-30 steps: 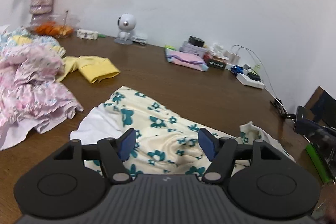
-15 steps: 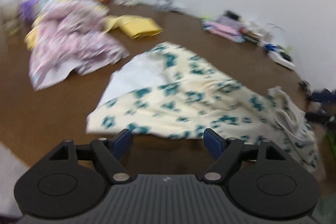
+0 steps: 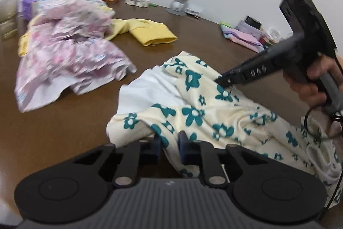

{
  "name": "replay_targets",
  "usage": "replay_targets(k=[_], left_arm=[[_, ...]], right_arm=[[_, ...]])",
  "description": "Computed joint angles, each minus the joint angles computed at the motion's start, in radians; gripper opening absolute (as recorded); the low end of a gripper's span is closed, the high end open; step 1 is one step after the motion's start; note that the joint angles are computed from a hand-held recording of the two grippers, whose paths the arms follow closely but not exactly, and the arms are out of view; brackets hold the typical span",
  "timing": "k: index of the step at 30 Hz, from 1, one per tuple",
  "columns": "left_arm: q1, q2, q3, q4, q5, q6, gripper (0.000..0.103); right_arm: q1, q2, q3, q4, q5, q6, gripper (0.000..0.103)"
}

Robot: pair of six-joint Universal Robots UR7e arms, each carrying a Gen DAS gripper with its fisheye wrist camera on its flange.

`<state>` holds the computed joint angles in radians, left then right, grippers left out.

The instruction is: Fold clothes

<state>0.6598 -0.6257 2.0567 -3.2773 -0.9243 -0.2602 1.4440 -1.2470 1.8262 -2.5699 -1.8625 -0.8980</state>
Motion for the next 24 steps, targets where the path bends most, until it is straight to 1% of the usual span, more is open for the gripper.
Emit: replay_targets(k=[1, 2, 3, 6, 8, 9, 11, 13, 14, 15, 16, 17, 18, 19, 20, 21, 22, 23, 24], left_arm=[[0.010, 0.006, -0.029, 0.015, -0.018, 0.040, 0.012], [0.014, 0.020, -0.062, 0.021, -0.031, 0.099, 0.012], [0.014, 0.042, -0.102, 0.019, -0.043, 0.180, 0.012], [0.002, 0.140, -0.237, 0.008, -0.037, 0.430, 0.012], [0.007, 0.205, -0.354, 0.075, -0.075, 0.523, 0.012], [0.011, 0.238, -0.419, 0.115, -0.096, 0.550, 0.012], [0.024, 0.312, -0.564, 0.212, -0.148, 0.545, 0.012], [0.036, 0.392, -0.722, 0.316, -0.200, 0.540, 0.013], [0.041, 0.435, -0.809, 0.371, -0.226, 0.537, 0.015], [0.043, 0.472, -0.877, 0.410, -0.244, 0.538, 0.021], [0.040, 0.495, -0.912, 0.420, -0.248, 0.543, 0.023], [0.035, 0.506, -0.918, 0.396, -0.253, 0.554, 0.023], [0.030, 0.483, -0.882, 0.375, -0.274, 0.572, 0.027], [0.031, 0.439, -0.812, 0.331, -0.323, 0.585, 0.043], [0.032, 0.397, -0.746, 0.291, -0.373, 0.597, 0.054], [0.032, 0.352, -0.678, 0.256, -0.416, 0.600, 0.067], [0.029, 0.298, -0.597, 0.234, -0.448, 0.592, 0.070], [0.024, 0.239, -0.512, 0.228, -0.484, 0.592, 0.070], [0.018, 0.187, -0.437, 0.227, -0.515, 0.592, 0.070]], right_arm=[[-0.005, -0.003, 0.013, -0.028, -0.001, -0.007, 0.007], [-0.012, -0.016, 0.031, -0.056, 0.001, -0.010, 0.006], [-0.021, -0.032, 0.053, -0.095, -0.002, -0.004, 0.005], [-0.056, -0.083, 0.120, -0.230, -0.026, 0.013, 0.005], [-0.086, -0.123, 0.152, -0.291, -0.051, 0.066, 0.004], [-0.102, -0.149, 0.164, -0.309, -0.061, 0.107, 0.004], [-0.121, -0.189, 0.186, -0.364, -0.097, 0.159, 0.004], [-0.135, -0.215, 0.194, -0.445, -0.131, 0.227, 0.004], [-0.144, -0.224, 0.189, -0.481, -0.144, 0.268, 0.004], [-0.156, -0.229, 0.176, -0.504, -0.150, 0.288, 0.005], [-0.168, -0.232, 0.161, -0.524, -0.156, 0.307, 0.009], [-0.180, -0.235, 0.144, -0.544, -0.163, 0.326, 0.013], [-0.182, -0.254, 0.149, -0.547, -0.171, 0.309, 0.016], [-0.183, -0.275, 0.157, -0.548, -0.180, 0.289, 0.016], [-0.183, -0.317, 0.191, -0.557, -0.151, 0.234, 0.017], [-0.187, -0.384, 0.247, -0.552, -0.108, 0.170, 0.035], [-0.192, -0.456, 0.301, -0.537, -0.064, 0.106, 0.055], [-0.198, -0.531, 0.350, -0.511, -0.019, 0.043, 0.059], [-0.212, -0.606, 0.404, -0.465, 0.025, 0.002, 0.059]])
